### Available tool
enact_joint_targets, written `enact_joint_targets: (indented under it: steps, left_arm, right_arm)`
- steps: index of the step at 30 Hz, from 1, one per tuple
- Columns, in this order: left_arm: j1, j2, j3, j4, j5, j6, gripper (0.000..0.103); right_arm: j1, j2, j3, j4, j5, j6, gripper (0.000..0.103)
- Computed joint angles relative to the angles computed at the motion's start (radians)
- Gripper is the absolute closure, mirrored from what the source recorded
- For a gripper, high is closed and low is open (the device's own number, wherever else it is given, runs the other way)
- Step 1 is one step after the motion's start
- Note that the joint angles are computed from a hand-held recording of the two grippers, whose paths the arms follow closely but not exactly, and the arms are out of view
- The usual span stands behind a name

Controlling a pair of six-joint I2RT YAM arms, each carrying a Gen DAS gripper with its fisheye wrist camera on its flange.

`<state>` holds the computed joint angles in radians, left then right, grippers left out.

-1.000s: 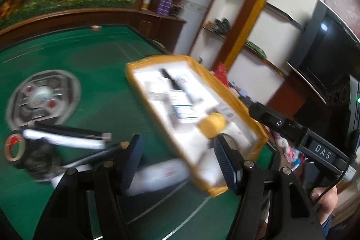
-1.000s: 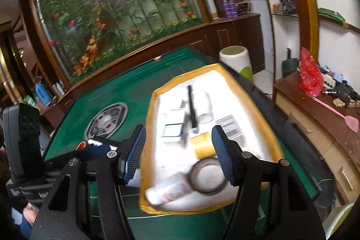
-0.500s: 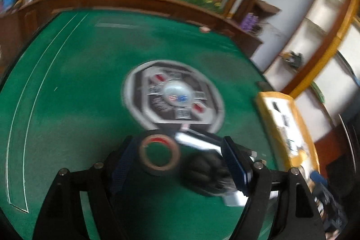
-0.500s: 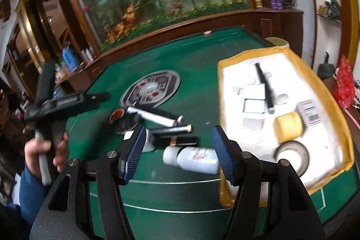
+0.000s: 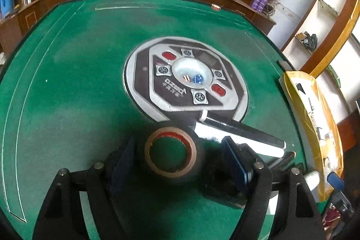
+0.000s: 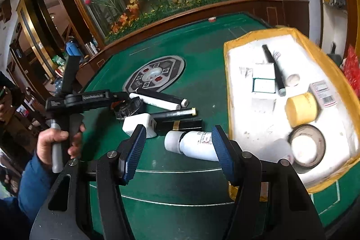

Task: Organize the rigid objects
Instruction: 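Grasp the black electrical tape roll with the left tool while the right tool grasps a white medicine bottle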

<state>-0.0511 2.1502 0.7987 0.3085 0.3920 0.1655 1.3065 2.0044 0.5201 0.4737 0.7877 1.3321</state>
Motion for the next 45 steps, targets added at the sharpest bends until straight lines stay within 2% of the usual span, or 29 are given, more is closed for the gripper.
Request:
enact_joint_targets:
  steps: [3, 6, 11, 12, 14, 16, 20, 22, 25, 28, 30, 36, 40, 43, 45]
  left_arm:
    - [-0.004, 0.023, 0.015, 0.015, -0.036, -0.002, 0.024]
    - [-0.015, 0.024, 0.009, 0.038, -0.068, 0.008, 0.024]
    - [-0.002, 0.019, 0.007, 0.029, -0.079, 0.013, 0.025]
    - [0.000, 0.018, 0.008, 0.024, -0.078, 0.017, 0.025]
    - [0.003, 0.015, 0.007, 0.018, -0.080, 0.022, 0.025]
    - [0.004, 0.012, 0.007, 0.011, -0.082, 0.025, 0.024]
    - [0.003, 0.008, 0.007, 0.005, -0.089, 0.027, 0.024]
    - [-0.005, 0.009, 0.002, 0.019, -0.102, 0.024, 0.024]
    - [-0.005, 0.009, -0.005, 0.029, -0.105, 0.028, 0.024]
    - [-0.009, 0.004, -0.016, 0.038, -0.109, 0.043, 0.030]
    - [-0.006, -0.001, -0.019, 0.033, -0.096, 0.052, 0.040]
    - [0.013, -0.002, -0.014, 0.024, -0.100, 0.042, 0.041]
    - [0.038, -0.016, -0.021, 0.031, -0.086, 0.019, 0.041]
    - [0.062, -0.042, -0.040, 0.053, -0.048, -0.003, 0.041]
    - [0.074, -0.056, -0.053, 0.071, -0.025, -0.014, 0.041]
  right_arm:
    - [-0.047, 0.010, -0.032, 0.107, -0.066, -0.041, 0.042]
    - [-0.095, 0.017, -0.017, 0.100, -0.120, -0.084, 0.042]
    - [-0.198, 0.032, 0.100, -0.069, -0.247, -0.228, 0.042]
    - [-0.216, 0.048, 0.156, -0.151, -0.262, -0.258, 0.042]
    - [-0.240, 0.071, 0.212, -0.222, -0.303, -0.311, 0.042]
    - [-0.262, 0.102, 0.265, -0.296, -0.341, -0.317, 0.042]
    - [-0.243, 0.112, 0.260, -0.259, -0.433, -0.331, 0.040]
    - [-0.208, 0.111, 0.267, -0.260, -0.437, -0.332, 0.039]
    - [-0.169, 0.098, 0.214, -0.125, -0.513, -0.355, 0.039]
    - [-0.116, 0.067, 0.201, -0.154, -0.449, -0.355, 0.039]
    - [-0.108, 0.053, 0.181, -0.148, -0.441, -0.348, 0.039]
    - [-0.078, 0.086, 0.203, -0.132, -0.447, -0.291, 0.039]
    - [-0.066, 0.141, 0.278, -0.217, -0.404, -0.236, 0.039]
    - [-0.071, 0.169, 0.292, -0.196, -0.394, -0.217, 0.039]
    - [-0.074, 0.195, 0.338, -0.255, -0.379, -0.209, 0.039]
